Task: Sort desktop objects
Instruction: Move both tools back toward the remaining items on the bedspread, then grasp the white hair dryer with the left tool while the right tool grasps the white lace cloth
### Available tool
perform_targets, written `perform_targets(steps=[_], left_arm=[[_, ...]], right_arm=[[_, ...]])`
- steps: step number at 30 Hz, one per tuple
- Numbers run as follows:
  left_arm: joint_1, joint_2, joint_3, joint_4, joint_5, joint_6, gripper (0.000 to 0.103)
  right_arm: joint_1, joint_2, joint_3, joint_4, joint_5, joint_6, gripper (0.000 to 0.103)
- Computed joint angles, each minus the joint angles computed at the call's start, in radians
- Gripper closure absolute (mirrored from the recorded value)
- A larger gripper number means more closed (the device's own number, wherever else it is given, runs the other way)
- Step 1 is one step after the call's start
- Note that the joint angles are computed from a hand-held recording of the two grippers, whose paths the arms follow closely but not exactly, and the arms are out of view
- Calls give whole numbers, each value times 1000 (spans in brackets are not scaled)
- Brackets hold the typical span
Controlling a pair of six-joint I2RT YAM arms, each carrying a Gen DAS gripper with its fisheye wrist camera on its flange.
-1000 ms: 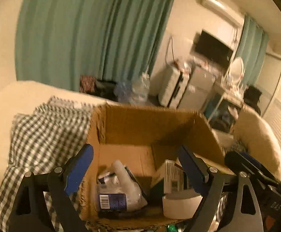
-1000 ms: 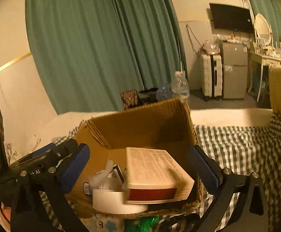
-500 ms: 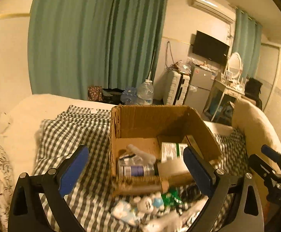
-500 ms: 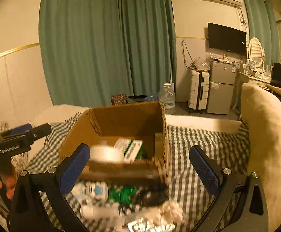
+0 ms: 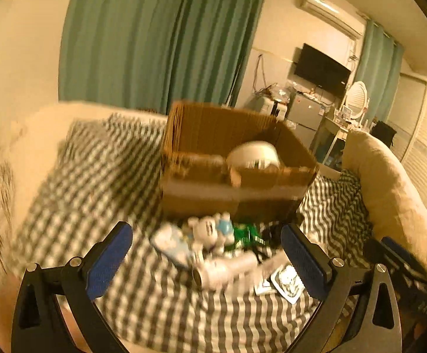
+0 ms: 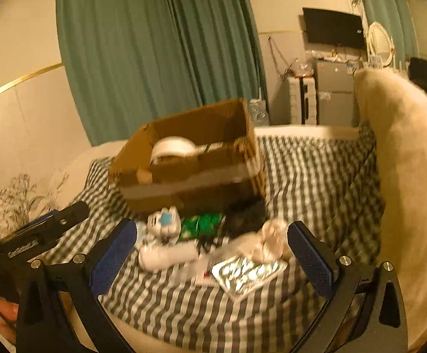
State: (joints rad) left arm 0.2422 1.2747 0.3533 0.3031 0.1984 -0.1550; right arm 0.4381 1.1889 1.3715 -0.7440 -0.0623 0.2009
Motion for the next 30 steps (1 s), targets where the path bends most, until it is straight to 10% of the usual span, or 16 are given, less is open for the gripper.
perform_targets(steps=[8, 30], left_arm=[[28, 273, -77, 317, 20, -69, 0], [14, 582, 53, 358, 76, -15, 0]], right_arm=[[20, 8, -145, 41, 66, 13, 0], [17, 100, -169, 65, 70, 40, 0]])
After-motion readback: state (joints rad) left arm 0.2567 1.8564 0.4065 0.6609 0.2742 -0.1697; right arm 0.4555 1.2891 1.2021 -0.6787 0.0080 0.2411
